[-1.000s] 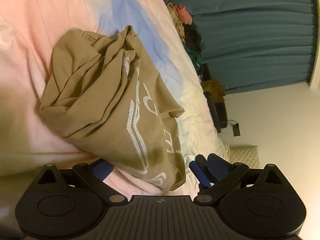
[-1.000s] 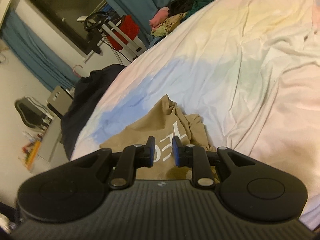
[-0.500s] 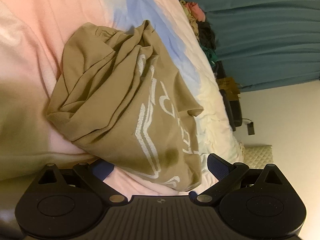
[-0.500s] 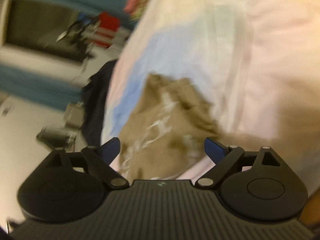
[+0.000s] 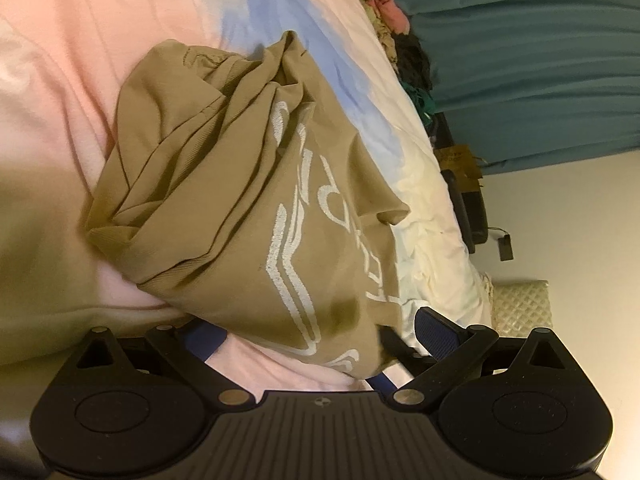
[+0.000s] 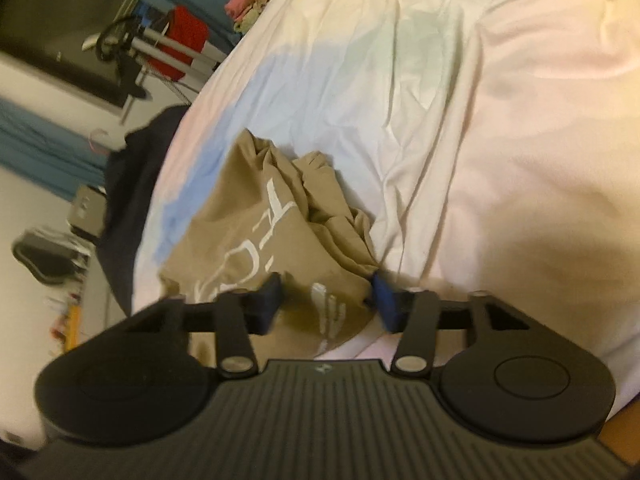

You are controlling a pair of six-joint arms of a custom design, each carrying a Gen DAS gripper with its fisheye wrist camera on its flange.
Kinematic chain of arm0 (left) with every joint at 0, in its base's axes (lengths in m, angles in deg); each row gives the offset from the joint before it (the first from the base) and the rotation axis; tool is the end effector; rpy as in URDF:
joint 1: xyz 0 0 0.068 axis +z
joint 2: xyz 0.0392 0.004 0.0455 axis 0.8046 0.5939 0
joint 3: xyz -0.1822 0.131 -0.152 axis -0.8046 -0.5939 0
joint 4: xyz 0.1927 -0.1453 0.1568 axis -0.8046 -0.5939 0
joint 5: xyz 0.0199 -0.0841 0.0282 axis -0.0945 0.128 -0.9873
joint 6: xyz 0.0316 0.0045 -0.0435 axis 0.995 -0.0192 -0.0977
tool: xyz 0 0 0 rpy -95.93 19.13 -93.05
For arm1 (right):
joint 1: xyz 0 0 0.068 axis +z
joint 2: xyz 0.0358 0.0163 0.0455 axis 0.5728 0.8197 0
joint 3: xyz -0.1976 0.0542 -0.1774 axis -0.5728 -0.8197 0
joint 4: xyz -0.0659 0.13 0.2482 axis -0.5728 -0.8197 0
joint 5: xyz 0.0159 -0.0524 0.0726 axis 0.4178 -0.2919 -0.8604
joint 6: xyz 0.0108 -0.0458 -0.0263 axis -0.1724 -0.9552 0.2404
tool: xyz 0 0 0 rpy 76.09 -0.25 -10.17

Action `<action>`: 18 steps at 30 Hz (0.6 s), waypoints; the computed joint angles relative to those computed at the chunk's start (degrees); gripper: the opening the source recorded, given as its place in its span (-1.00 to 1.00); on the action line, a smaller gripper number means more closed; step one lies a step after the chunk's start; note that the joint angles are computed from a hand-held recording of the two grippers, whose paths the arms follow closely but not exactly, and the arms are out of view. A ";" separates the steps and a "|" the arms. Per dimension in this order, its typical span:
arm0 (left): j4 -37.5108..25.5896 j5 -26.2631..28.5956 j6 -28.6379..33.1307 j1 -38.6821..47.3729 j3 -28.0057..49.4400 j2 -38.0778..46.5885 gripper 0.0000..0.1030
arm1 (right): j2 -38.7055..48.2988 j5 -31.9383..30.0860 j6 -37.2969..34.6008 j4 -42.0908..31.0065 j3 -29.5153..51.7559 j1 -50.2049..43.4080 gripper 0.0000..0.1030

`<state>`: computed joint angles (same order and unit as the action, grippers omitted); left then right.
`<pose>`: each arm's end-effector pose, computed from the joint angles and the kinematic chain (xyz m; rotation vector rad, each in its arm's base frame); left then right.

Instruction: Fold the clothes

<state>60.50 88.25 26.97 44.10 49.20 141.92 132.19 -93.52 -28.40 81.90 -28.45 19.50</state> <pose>0.3094 -0.0730 0.0584 -0.5272 2.3962 -1.2368 0.2858 -0.0595 0.1065 0.7687 2.2753 0.8175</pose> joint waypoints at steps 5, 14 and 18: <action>2.54 5.91 -0.31 0.48 -1.24 -1.32 0.97 | -5.36 -1.88 -1.69 6.34 -3.45 -0.37 -0.60; 22.78 11.44 -14.04 -1.69 1.04 9.64 0.99 | -7.78 -7.19 1.30 16.23 -4.88 -0.29 -0.63; 28.41 6.45 -22.54 -0.66 2.03 14.79 0.93 | -6.56 -9.60 2.93 16.41 -4.63 -2.87 -0.64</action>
